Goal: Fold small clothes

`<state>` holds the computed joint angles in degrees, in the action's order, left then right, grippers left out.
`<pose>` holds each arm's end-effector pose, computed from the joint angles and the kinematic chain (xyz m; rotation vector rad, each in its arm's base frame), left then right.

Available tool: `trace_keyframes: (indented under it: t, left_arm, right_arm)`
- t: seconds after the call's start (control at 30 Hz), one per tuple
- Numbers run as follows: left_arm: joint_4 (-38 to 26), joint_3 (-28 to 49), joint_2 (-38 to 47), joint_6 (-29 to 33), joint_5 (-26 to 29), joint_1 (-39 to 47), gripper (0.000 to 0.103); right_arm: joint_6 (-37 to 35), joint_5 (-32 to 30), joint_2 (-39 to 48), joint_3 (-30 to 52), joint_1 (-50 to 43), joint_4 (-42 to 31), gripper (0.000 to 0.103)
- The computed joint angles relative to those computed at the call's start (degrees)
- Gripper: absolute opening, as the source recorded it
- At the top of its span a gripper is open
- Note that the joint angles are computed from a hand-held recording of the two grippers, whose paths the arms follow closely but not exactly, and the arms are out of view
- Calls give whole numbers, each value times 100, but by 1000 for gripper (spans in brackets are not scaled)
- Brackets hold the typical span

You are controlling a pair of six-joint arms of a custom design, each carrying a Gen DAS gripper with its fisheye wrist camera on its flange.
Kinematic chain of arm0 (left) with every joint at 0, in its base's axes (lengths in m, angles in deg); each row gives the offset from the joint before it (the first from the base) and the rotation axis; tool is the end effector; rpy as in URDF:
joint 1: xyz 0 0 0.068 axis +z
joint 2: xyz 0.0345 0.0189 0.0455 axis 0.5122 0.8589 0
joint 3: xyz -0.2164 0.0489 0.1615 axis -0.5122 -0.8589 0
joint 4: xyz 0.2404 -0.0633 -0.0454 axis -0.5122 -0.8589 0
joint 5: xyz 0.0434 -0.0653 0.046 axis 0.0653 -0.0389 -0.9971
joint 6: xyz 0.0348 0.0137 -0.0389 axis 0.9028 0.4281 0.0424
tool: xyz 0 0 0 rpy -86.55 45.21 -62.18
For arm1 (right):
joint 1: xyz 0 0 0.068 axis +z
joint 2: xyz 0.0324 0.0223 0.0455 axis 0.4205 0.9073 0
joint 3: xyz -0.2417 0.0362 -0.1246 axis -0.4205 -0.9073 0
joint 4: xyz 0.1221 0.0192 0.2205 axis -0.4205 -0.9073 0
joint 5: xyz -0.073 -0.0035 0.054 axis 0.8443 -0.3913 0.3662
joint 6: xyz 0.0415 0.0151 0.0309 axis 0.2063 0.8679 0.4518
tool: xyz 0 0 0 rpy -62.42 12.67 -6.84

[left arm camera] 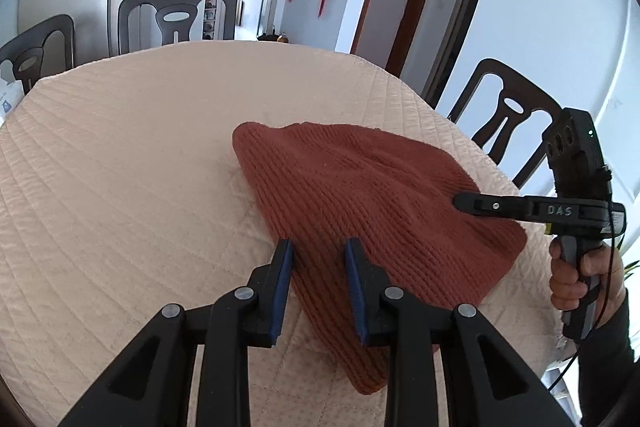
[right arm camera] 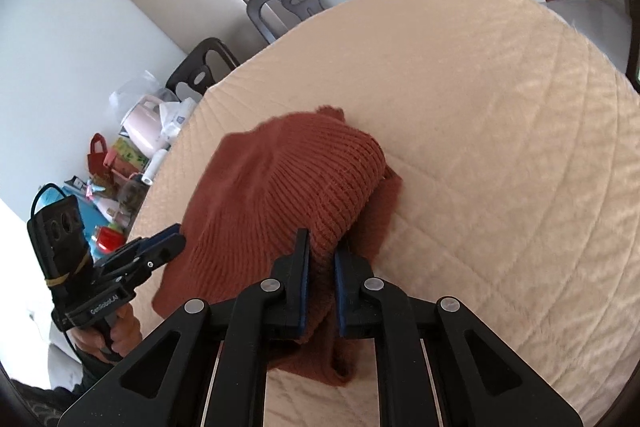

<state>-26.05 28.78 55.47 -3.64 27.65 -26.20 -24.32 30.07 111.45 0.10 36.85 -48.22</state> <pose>0.1756 -0.2394 0.1522 0.0251 2.3075 -0.3099 0.2189 0.0651 0.1236 -0.2099 2.4185 0.8586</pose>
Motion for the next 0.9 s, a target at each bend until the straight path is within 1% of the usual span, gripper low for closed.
trace_keyframes:
  t: [0.07, 0.13, 0.27, 0.3, 0.37, 0.47, 0.53, 0.6, 0.73, 0.83, 0.9]
  left_arm:
    - [-7, -14, -15, 13, -21, -10, 30]
    - [-58, -22, -65, 12, 25, 19, 30]
    - [-277, 39, -240, -14, -111, -45, 30]
    - [-250, 29, -293, -16, -147, -74, 30]
    - [-194, 83, -295, 46, -158, -116, 30]
    - [-166, 219, -106, 154, -38, -120, 30]
    - [-189, 264, 50, 162, -98, -188, 30]
    - [-211, 260, 109, 189, -207, -273, 31]
    - [-179, 191, 68, 169, -177, -284, 33]
    - [-349, 310, -40, 218, -35, -138, 33]
    - [-459, 497, -17, 309, -110, -20, 33]
  right_arm:
    - [-23, 20, -159, -49, -17, -70, 12]
    - [-120, 227, -420, -63, 36, -283, 13]
    - [-250, 845, -1435, -147, 388, -844, 13]
    - [-285, 948, -1753, -186, 530, -976, 13]
    - [-397, 993, -2018, -277, 690, -1034, 13]
    - [-543, 1190, -1831, -323, 1009, -997, 13]
    - [-632, 1543, -1491, -397, 1187, -886, 12]
    - [-726, 1887, -1623, -674, 1307, -662, 11]
    - [-750, 2137, -1859, -744, 1425, -870, 11]
    - [-743, 2263, -1878, -515, 1503, -1171, 11]
    - [-730, 2264, -1909, -349, 1458, -1194, 12]
